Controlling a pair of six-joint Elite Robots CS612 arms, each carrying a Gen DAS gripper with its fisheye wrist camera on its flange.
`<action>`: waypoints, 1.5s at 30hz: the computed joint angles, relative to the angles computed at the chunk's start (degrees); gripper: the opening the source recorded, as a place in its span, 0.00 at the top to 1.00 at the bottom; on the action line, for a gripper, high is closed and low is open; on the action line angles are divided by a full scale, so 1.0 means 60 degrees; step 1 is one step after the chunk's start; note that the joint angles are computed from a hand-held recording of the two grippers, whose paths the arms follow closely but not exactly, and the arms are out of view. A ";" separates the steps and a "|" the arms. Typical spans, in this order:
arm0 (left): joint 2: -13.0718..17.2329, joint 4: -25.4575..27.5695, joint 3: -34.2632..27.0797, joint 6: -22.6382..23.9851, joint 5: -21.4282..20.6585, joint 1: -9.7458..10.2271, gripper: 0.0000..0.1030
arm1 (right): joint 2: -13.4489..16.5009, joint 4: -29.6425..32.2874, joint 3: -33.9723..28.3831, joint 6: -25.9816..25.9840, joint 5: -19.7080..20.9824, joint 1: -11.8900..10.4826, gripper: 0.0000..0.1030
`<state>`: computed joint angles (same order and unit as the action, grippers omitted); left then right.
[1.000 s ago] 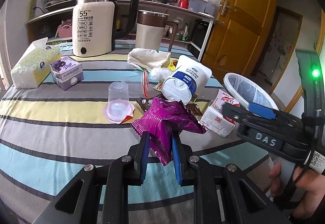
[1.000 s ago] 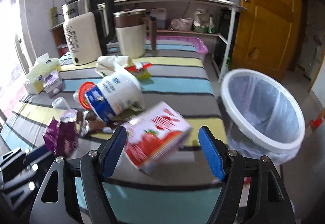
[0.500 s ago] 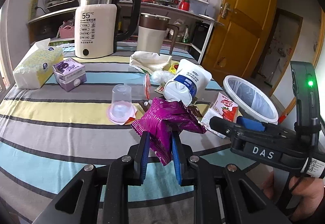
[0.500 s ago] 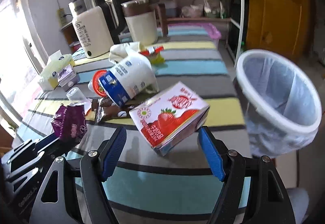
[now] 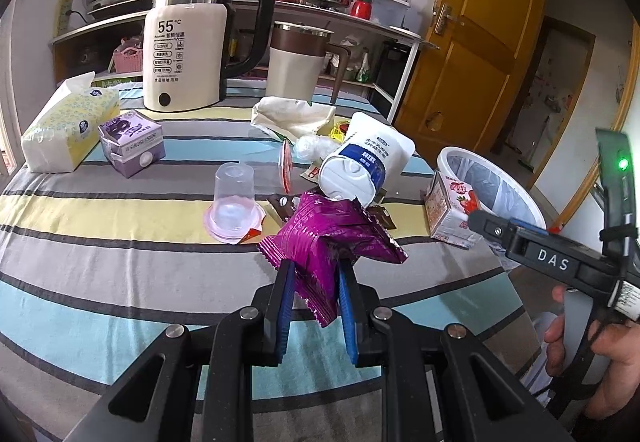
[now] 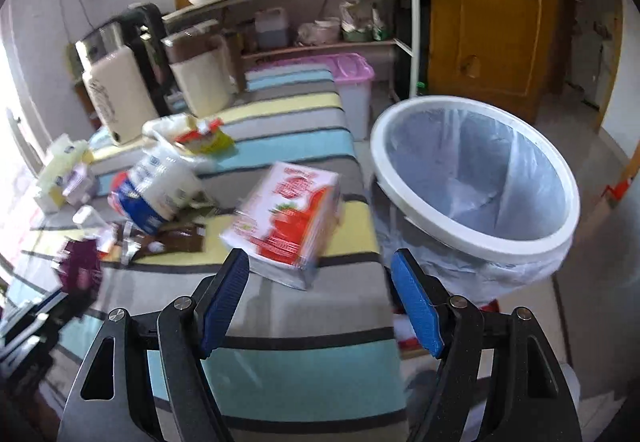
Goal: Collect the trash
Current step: 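Carry the purple wrapper and milk carton with both grippers over the trash bin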
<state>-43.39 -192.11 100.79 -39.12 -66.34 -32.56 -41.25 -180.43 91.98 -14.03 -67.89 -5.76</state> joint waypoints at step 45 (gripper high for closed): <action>0.0933 0.0950 -0.2775 0.2271 -0.1568 -0.0163 0.79 | 0.0150 -0.0222 -0.0468 0.0700 -0.0142 -0.0970 0.47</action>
